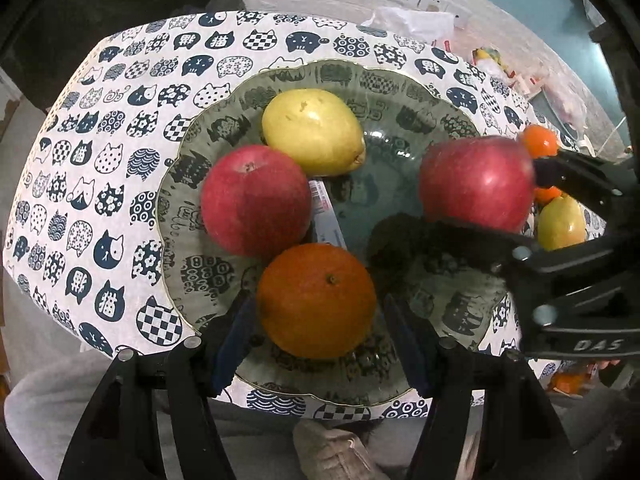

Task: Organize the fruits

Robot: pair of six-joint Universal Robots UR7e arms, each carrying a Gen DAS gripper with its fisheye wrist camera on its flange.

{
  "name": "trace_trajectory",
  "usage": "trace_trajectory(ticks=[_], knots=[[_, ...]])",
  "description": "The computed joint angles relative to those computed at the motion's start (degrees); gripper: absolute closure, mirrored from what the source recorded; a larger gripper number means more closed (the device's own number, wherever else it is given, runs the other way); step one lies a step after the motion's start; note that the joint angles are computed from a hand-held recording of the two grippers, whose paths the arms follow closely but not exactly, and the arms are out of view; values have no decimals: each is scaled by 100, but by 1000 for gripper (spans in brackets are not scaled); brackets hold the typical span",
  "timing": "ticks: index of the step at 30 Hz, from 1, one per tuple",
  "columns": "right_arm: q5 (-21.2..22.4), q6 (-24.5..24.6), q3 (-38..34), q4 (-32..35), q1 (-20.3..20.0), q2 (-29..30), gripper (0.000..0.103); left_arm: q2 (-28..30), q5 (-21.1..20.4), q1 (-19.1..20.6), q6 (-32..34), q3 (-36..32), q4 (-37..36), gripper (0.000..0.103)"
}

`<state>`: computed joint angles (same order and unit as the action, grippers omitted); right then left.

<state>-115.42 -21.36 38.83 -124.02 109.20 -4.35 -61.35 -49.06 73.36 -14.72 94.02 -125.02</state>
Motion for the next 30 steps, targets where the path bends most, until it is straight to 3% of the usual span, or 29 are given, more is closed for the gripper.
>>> trace_trajectory(ticks=[14, 17, 21, 30], knots=[[-219, -176, 27, -37, -12, 62, 23, -19, 83, 9, -87, 14, 198, 35], [-88, -97, 20, 25, -53, 36, 25, -18, 57, 32, -118, 7, 241, 34], [85, -59, 90, 28, -107, -34, 28, -26, 136, 8, -111, 27, 239, 34], [-114, -342, 230, -213, -45, -32, 28, -49, 407, -86, -11, 126, 164, 34]])
